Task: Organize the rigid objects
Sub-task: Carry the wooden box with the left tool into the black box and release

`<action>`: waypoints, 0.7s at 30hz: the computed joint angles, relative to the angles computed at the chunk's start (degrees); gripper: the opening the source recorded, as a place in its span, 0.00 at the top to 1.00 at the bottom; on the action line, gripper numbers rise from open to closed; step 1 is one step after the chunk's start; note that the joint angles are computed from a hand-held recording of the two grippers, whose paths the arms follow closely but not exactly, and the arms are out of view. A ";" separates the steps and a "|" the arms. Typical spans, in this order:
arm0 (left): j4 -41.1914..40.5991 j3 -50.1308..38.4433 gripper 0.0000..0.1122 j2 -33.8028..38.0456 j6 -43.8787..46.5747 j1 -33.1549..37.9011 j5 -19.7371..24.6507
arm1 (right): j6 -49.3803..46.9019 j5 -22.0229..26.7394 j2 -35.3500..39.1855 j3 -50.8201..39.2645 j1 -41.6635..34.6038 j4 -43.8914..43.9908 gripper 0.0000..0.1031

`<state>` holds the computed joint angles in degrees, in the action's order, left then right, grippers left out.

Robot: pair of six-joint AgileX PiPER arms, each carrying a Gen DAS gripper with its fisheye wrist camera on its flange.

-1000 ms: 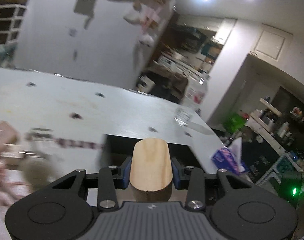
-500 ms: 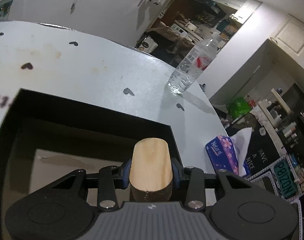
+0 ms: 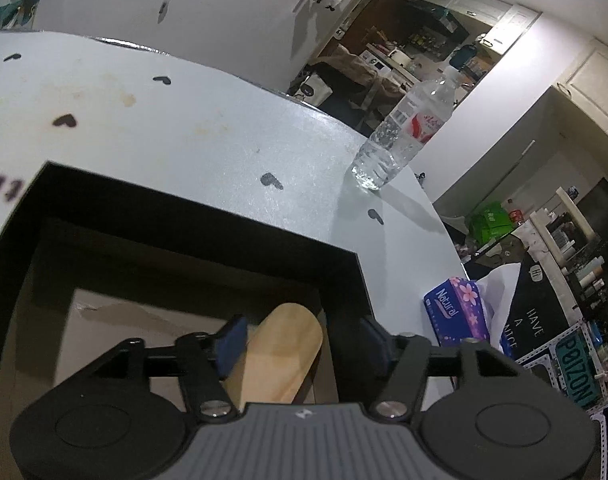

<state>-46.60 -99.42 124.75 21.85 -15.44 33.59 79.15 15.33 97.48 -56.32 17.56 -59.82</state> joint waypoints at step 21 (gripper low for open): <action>-19.74 19.91 0.08 -16.48 29.92 7.89 1.99 | 2.37 -1.67 -0.29 0.89 -0.47 -2.11 0.92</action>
<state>-66.34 -79.51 108.27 51.77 -7.55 35.59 81.52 13.66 97.18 -55.43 17.09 -61.93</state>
